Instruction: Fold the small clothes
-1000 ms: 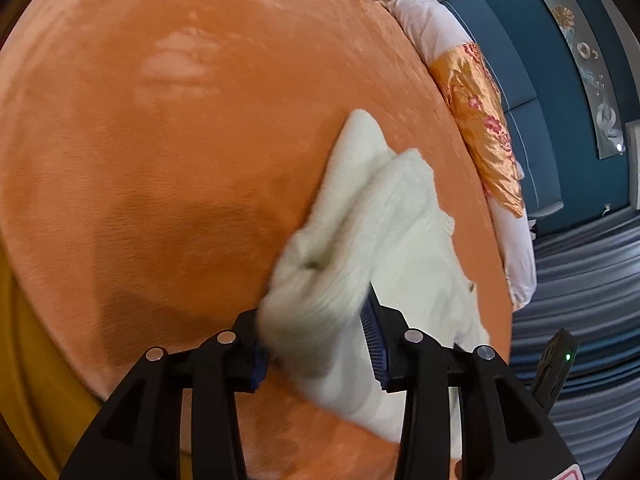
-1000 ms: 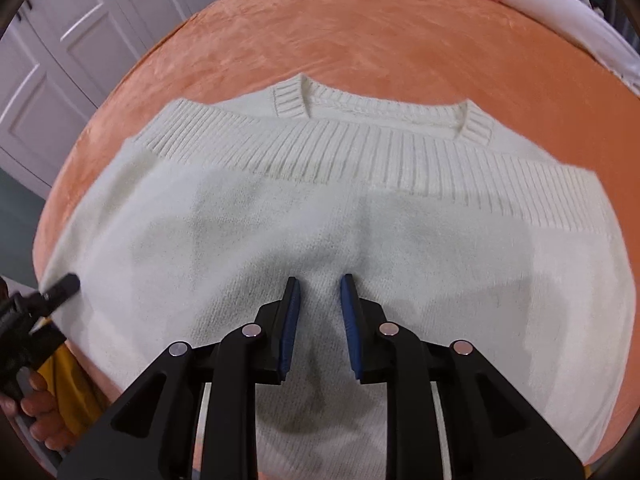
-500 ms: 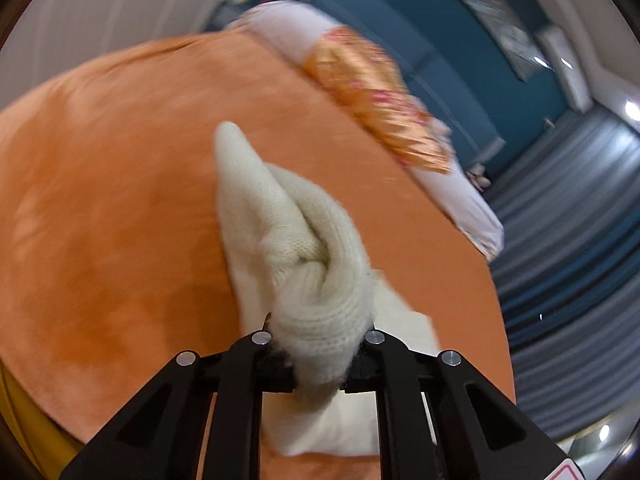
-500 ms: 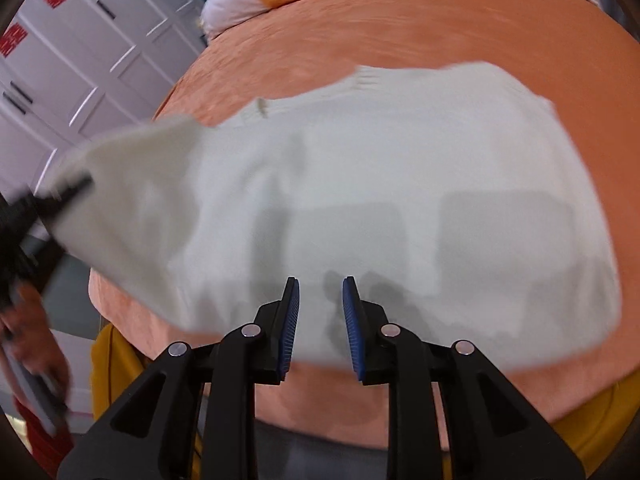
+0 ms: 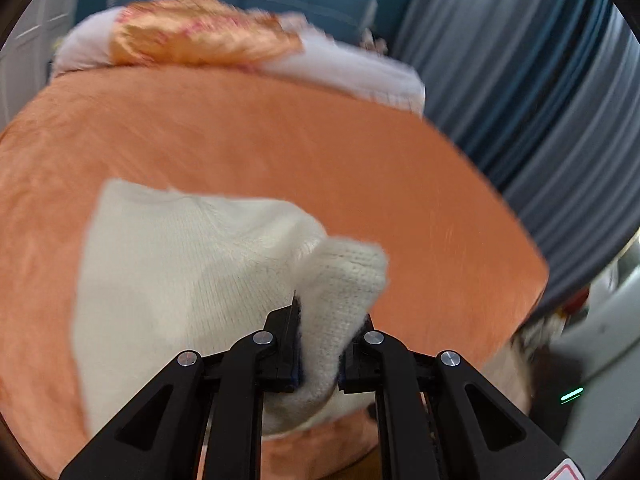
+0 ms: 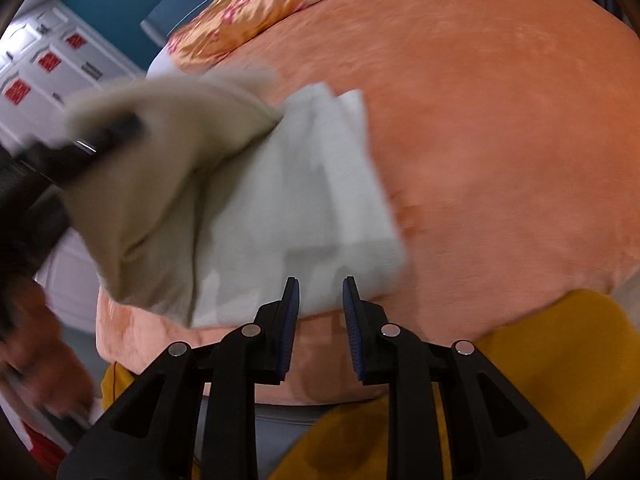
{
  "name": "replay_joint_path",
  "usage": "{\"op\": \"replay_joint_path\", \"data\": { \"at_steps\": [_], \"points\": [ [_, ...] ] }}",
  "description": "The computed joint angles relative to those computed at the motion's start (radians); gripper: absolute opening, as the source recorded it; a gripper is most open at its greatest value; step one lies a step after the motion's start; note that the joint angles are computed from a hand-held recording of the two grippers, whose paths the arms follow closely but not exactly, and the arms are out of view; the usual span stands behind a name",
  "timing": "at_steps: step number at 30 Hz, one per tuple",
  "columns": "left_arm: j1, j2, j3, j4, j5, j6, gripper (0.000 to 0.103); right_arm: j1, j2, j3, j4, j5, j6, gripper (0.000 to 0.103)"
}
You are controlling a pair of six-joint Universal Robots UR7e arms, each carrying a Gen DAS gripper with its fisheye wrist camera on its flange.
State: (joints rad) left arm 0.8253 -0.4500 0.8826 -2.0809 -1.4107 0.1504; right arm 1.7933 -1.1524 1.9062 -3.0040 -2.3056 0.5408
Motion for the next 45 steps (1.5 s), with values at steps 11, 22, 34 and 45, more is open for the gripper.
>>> {"op": "replay_joint_path", "data": {
  "at_steps": [11,22,34,45],
  "points": [
    [-0.019,-0.100,0.255,-0.115,0.097,0.112,0.061,-0.046,-0.075,0.037,-0.105,0.114,-0.046,0.039],
    [0.029,-0.242,0.403,-0.185,0.238,0.127,0.074,-0.135,0.032,-0.188,0.060,0.322,-0.097,0.064],
    [0.065,-0.168,0.297,-0.123,0.409,0.014,0.036,-0.034,0.095,-0.341,0.011,0.254,-0.323,0.014],
    [0.054,-0.147,0.315,-0.111,0.457,0.016,0.024,-0.167,0.047,-0.151,-0.014,0.185,-0.160,0.015]
  ]
}}
